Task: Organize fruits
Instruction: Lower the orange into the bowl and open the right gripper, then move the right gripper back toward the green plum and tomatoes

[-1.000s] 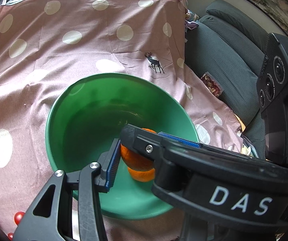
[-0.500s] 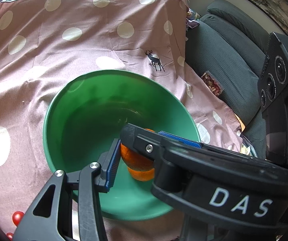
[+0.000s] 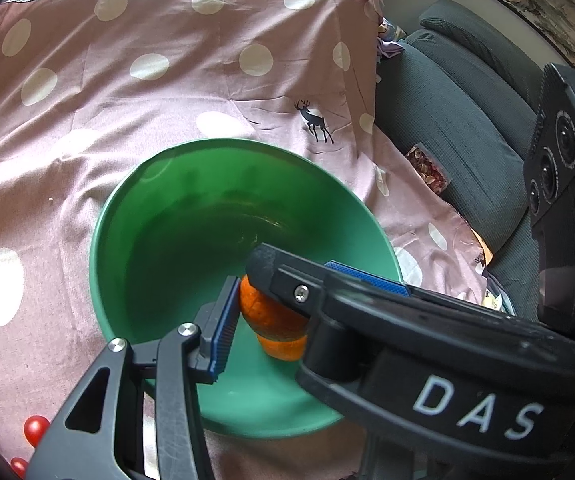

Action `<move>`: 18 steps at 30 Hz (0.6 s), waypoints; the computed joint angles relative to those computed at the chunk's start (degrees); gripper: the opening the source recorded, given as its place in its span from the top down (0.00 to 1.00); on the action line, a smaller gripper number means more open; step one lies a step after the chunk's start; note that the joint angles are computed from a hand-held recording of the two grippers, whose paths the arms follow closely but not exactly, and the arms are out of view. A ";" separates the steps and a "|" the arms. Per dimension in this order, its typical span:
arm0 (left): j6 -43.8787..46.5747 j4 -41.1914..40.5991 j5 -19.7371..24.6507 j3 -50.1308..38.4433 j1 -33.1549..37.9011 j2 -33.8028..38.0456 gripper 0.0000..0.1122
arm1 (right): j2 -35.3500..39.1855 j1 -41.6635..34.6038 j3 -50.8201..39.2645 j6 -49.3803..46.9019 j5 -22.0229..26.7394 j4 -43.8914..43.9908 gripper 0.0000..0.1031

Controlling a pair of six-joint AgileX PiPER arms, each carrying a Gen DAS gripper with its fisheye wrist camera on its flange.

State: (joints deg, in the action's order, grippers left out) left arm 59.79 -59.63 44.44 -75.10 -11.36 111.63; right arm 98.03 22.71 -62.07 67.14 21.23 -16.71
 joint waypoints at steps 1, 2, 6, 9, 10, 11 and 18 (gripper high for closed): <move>0.31 -0.48 -0.17 0.49 0.32 -0.45 0.62 | -0.03 0.38 -0.28 1.94 0.77 -1.70 0.53; 1.41 -1.45 -0.25 1.26 0.76 -1.08 0.62 | -0.09 0.69 -0.60 3.78 1.41 -3.32 0.53; 5.24 -4.09 0.14 4.46 3.28 -4.72 0.59 | -1.68 2.57 -0.68 10.20 3.10 -9.65 0.53; 6.88 -4.83 0.72 6.40 6.31 -7.74 0.57 | -2.79 4.89 -1.30 16.34 5.89 -15.71 0.52; 8.07 -5.74 1.50 7.09 7.79 -8.67 0.54 | -3.10 5.70 -1.56 18.07 6.74 -17.57 0.51; 8.98 -6.45 2.71 7.68 9.57 -9.54 0.53 | -3.42 6.49 -1.75 19.49 7.38 -19.15 0.50; 13.48 -10.41 7.90 11.99 23.98 -14.63 0.31 | -3.75 12.00 -4.95 26.01 8.81 -27.59 0.45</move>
